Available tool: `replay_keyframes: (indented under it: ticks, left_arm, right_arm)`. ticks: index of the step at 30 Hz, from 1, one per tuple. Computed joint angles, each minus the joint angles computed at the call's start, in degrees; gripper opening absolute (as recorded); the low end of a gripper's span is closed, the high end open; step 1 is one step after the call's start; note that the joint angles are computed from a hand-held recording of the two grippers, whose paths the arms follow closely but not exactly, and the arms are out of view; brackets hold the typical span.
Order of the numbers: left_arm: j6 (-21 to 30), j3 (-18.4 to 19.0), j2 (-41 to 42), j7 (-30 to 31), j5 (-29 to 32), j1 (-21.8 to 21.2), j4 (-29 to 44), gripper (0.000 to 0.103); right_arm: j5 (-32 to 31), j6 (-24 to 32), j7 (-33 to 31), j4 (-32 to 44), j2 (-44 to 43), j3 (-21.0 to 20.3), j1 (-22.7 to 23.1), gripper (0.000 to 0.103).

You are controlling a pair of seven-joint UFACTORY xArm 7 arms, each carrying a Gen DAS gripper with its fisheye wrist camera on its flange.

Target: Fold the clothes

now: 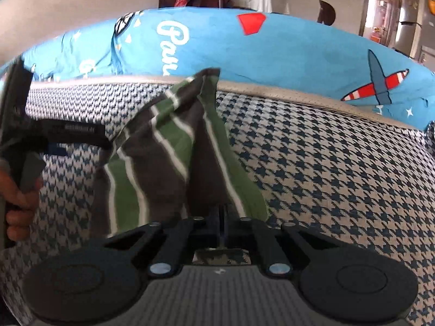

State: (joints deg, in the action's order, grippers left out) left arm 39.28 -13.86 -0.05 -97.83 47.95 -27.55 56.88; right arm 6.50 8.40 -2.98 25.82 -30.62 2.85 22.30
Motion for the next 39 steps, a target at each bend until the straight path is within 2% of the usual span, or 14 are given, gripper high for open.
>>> replay_keyframes:
  ticks: [4,7,11,14,17,19,23,25,28,31,34,36,37,39]
  left_arm:
    - [-1.1,0.0,-1.0,-1.8,0.6,0.4,-1.2,0.103]
    - [-7.2,0.1,-3.4,-5.0,3.0,1.4,-3.7,0.103]
    - [-14.0,-0.6,-4.8,-2.1,1.5,2.8,-5.0,0.103]
    - [-17.2,-1.0,-4.1,2.6,-2.7,3.1,-5.6,0.103]
    - [-18.3,-1.6,-2.8,5.3,-4.7,2.8,-5.5,0.103]
    - [-15.7,-2.1,-1.6,5.0,-2.7,2.2,-4.1,0.103]
    - [-2.0,-2.6,1.5,4.2,2.9,-1.2,0.7,0.103]
    - [-1.5,-1.6,1.5,3.2,3.2,-2.0,0.5,0.103]
    - [0.8,-1.0,1.6,2.2,3.6,-2.8,0.8,0.103]
    - [0.9,-0.6,1.3,1.3,4.0,-2.9,0.3,0.103]
    - [4.3,-0.8,1.6,1.1,4.4,-3.4,0.9,0.103]
    - [5.0,-0.5,1.0,0.7,3.7,-3.2,0.6,0.103]
    - [6.5,-0.6,1.0,0.5,3.3,-3.2,0.8,0.103]
    - [14.2,-1.2,2.4,0.8,1.9,-3.9,3.1,0.103]
  right_arm:
    - [2.9,-4.2,-4.3,-1.4,-1.5,-5.6,6.6,0.005]
    - [4.5,-6.6,-8.4,-1.9,-2.4,-10.7,13.8,0.005]
    - [6.9,-6.4,-15.8,-2.0,-3.6,-18.5,24.7,0.005]
    - [8.9,-4.1,-20.0,-1.7,-3.9,-20.5,28.7,0.005]
    - [10.4,-2.4,-22.4,-1.5,-2.8,-19.4,29.3,0.005]
    - [11.8,-1.2,-23.6,-0.7,-1.2,-19.0,29.5,0.005]
    - [10.0,3.6,-19.7,0.9,2.7,-9.8,19.8,0.005]
    - [9.8,6.4,-18.3,1.7,3.7,-7.2,15.9,0.005]
    - [13.3,8.3,-21.3,2.0,3.2,-8.1,15.4,0.005]
    - [15.6,9.5,-24.1,2.1,2.5,-7.6,14.2,0.005]
    - [17.4,10.1,-26.9,1.7,1.6,-7.1,13.1,0.005]
    - [19.7,9.7,-30.0,0.9,-0.2,-8.5,13.9,0.007]
    - [20.9,9.4,-31.6,0.5,-1.2,-9.4,14.4,0.008]
    - [22.4,8.2,-33.2,-0.4,-3.0,-10.2,14.0,0.012]
